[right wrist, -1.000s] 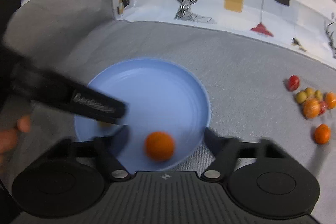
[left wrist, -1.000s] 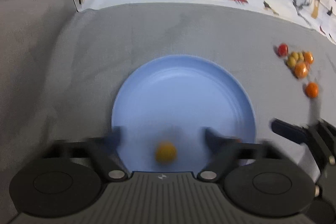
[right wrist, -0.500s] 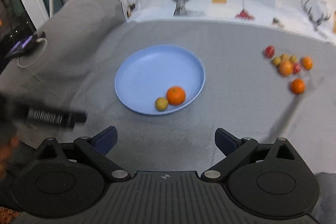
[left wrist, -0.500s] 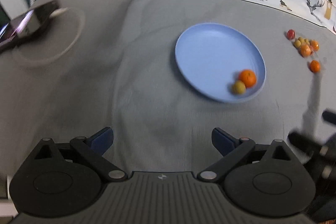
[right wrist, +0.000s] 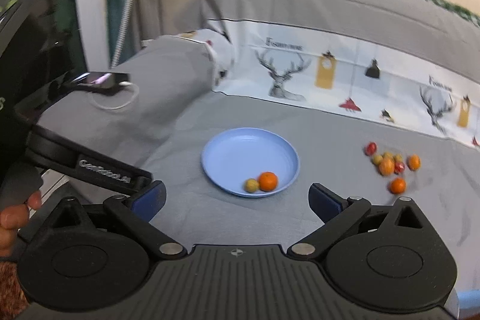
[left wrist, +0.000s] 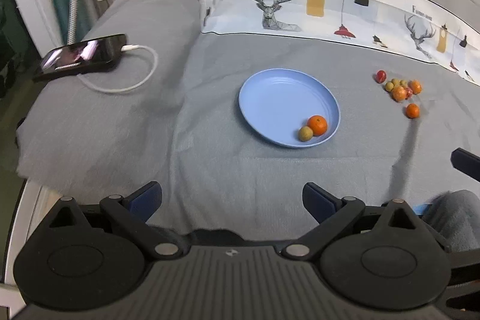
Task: Organize fruits
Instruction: 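Open both tools to drop the plum and orange onto the plate, then grasp a yellow plum with the left tool while the right tool grasps the wrapped red fruit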
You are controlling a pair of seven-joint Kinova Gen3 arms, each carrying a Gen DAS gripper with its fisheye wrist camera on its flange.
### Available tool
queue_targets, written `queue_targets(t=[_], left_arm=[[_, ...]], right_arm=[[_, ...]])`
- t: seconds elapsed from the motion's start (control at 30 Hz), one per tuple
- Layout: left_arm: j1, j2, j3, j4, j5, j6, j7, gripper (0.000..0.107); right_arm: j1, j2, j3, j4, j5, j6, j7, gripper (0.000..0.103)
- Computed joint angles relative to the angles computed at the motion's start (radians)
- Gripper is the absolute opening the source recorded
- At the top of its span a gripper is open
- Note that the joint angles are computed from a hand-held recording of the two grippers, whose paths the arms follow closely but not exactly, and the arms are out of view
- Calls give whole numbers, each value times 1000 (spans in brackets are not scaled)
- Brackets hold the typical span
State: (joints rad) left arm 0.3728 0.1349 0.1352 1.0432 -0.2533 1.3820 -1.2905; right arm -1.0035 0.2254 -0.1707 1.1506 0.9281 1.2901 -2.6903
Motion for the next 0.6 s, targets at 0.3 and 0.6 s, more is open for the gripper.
queue_targets(t=[0.3,0.6], left_arm=[[-7,-67,21,79,-11,-37,30,101],[6,-69,41,85,-41,-39,22,103]], right_arm=[[-39,-22,-23,31,67,33,-51,102],[-33,-22,-32,34,71,46,-68,102]])
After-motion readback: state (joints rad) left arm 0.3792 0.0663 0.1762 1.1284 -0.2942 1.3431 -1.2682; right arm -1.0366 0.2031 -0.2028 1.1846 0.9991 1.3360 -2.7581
